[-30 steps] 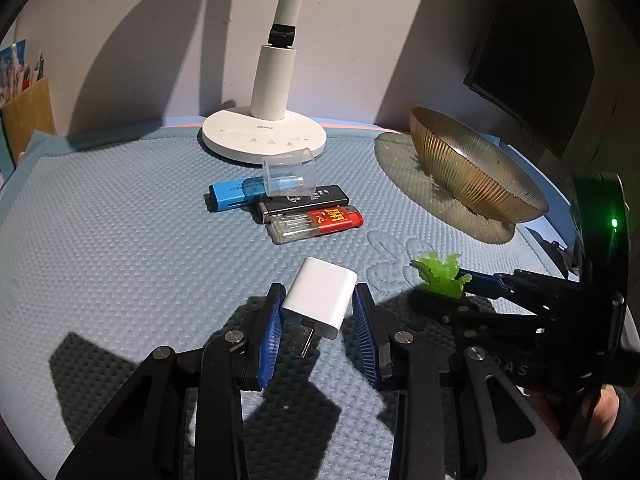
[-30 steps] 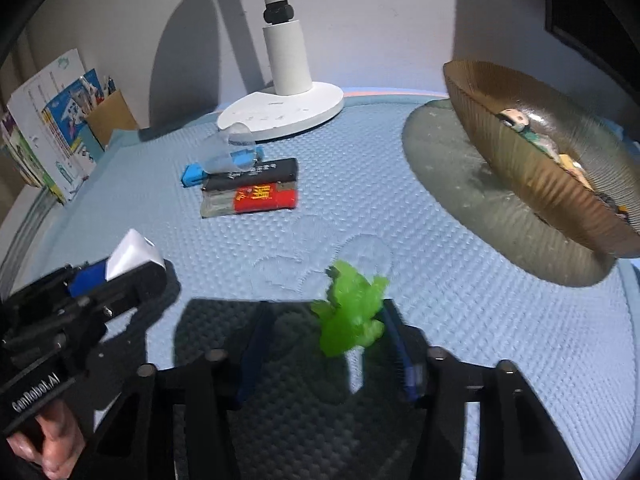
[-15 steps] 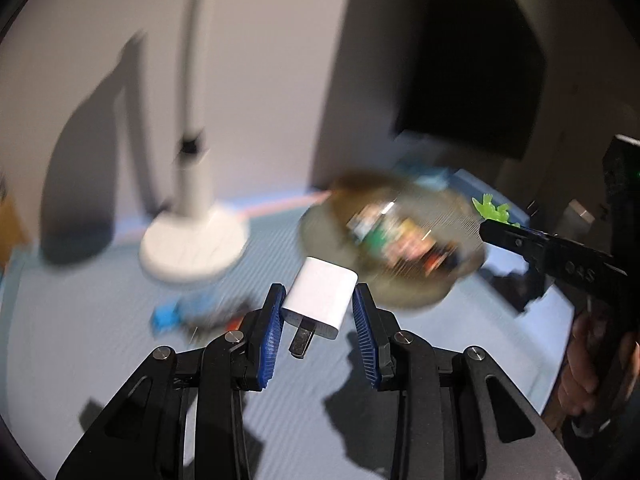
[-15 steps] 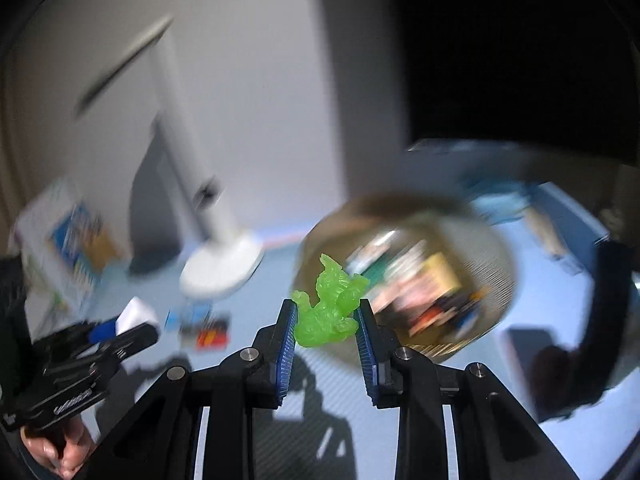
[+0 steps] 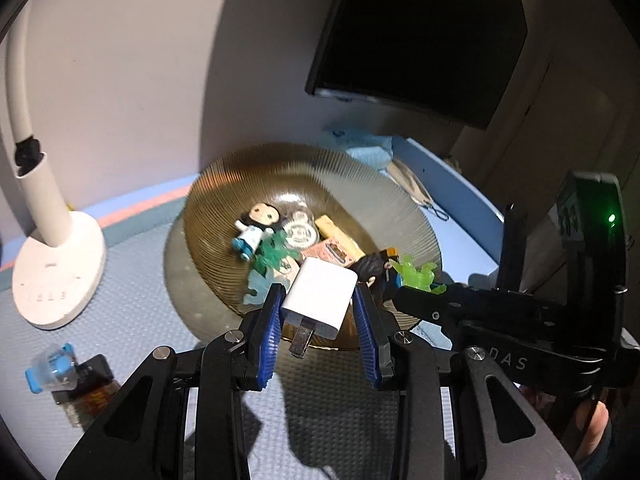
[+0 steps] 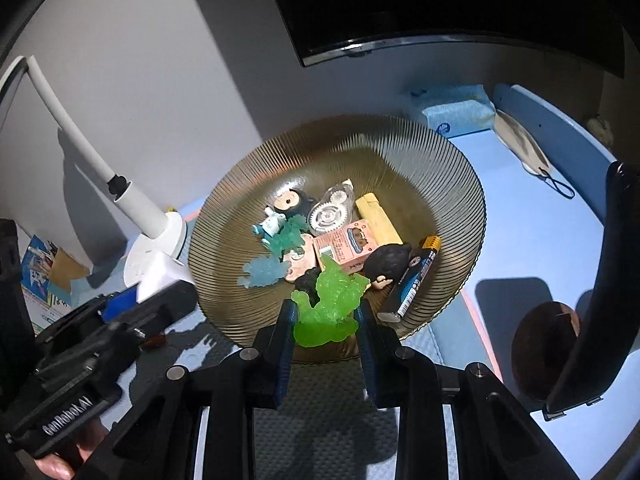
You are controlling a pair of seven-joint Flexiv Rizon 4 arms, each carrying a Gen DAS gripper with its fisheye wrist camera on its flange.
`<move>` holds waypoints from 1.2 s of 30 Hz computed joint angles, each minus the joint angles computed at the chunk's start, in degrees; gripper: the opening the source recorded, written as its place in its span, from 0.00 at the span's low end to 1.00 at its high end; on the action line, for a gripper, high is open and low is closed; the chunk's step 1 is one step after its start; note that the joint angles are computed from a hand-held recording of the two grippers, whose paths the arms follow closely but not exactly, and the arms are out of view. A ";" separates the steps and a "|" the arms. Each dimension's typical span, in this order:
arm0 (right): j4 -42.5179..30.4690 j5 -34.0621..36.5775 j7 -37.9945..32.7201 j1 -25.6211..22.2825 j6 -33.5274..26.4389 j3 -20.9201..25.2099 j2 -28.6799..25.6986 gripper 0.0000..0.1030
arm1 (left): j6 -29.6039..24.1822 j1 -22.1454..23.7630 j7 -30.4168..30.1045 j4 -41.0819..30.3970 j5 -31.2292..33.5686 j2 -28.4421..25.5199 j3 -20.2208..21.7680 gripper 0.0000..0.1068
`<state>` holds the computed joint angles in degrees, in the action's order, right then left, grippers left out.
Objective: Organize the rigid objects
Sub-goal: 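Carry the charger plug and green jelly toy over the amber bowl with both grippers, then open both grippers to drop the plug and jelly toy into the bowl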
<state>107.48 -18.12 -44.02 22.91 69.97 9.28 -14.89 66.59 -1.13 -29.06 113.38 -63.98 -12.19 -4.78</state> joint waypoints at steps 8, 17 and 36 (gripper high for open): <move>-3.20 6.36 -3.53 -2.15 -4.48 2.13 -0.98 0.30 | -1.77 0.44 -1.07 -0.63 0.30 0.37 -0.32 0.58; 3.50 -1.01 4.38 -0.95 2.56 -0.09 5.01 0.44 | 7.94 -2.15 11.38 6.42 -18.31 9.81 4.16 0.78; 1.06 -8.06 0.44 14.20 10.52 -1.21 -8.18 0.60 | 15.89 6.33 11.17 18.13 -25.68 9.66 10.92 0.79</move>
